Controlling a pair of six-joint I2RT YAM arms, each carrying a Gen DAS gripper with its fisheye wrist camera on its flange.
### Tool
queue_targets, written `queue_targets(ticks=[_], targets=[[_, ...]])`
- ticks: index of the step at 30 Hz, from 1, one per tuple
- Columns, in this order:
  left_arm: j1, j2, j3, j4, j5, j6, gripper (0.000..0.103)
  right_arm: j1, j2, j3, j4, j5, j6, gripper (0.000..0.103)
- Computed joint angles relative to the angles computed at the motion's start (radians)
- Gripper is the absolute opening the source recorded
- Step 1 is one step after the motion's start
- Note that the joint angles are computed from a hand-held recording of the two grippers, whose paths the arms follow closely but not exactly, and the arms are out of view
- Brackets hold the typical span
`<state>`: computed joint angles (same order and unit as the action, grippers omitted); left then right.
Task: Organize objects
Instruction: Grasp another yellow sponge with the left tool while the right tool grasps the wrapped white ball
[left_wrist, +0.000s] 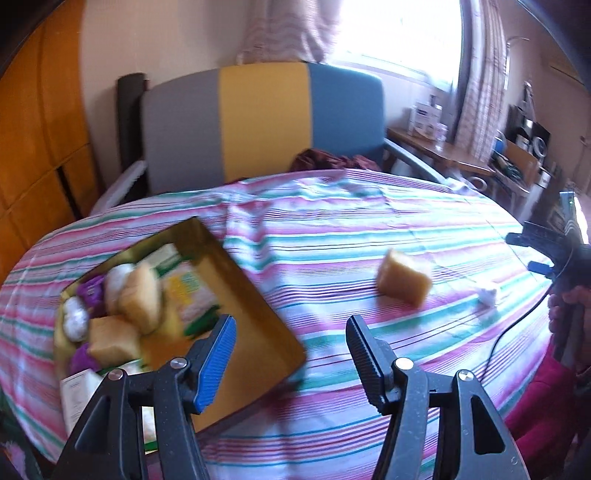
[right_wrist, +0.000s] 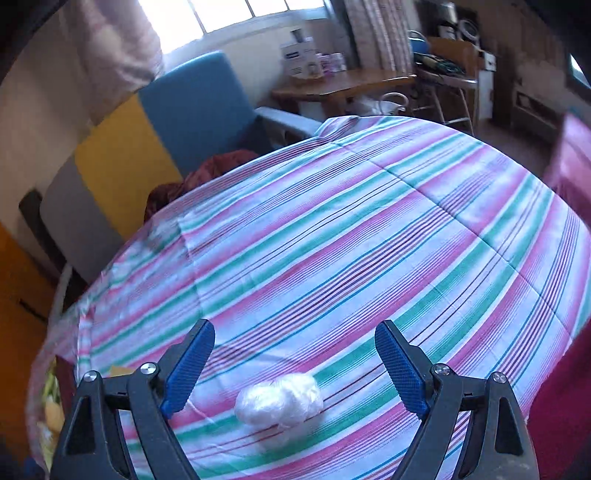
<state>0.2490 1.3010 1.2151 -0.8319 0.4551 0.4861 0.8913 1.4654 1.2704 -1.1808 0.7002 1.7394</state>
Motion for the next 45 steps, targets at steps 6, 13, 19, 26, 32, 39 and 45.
queue_targets(ticks=[6, 13, 19, 26, 32, 39, 45], targets=[[-0.168, 0.05, 0.024, -0.007, -0.025, -0.077, 0.063, -0.014, -0.039, -0.054, 0.073, -0.047, 0.0, 0.09], [-0.373, 0.159, 0.047, 0.065, -0.096, -0.119, 0.082, -0.022, -0.063, -0.099, 0.146, -0.089, -0.024, 0.094], [-0.475, 0.281, 0.115, 0.103, -0.114, -0.073, 0.091, -0.047, -0.051, -0.12, 0.214, -0.162, -0.091, 0.095], [-0.544, 0.428, 0.205, 0.107, -0.178, -0.021, 0.096, -0.061, -0.05, -0.13, 0.244, -0.197, -0.138, 0.095], [-0.532, 0.446, 0.186, 0.14, -0.156, -0.065, 0.067, -0.076, -0.01, -0.111, 0.256, -0.255, -0.21, 0.095], [-0.447, 0.319, 0.085, 0.145, -0.083, -0.112, 0.065, -0.106, 0.15, -0.029, 0.186, -0.401, -0.349, 0.065], [-0.383, 0.158, -0.018, 0.139, -0.048, -0.101, 0.065, -0.089, 0.194, 0.012, 0.132, -0.369, -0.385, 0.062]])
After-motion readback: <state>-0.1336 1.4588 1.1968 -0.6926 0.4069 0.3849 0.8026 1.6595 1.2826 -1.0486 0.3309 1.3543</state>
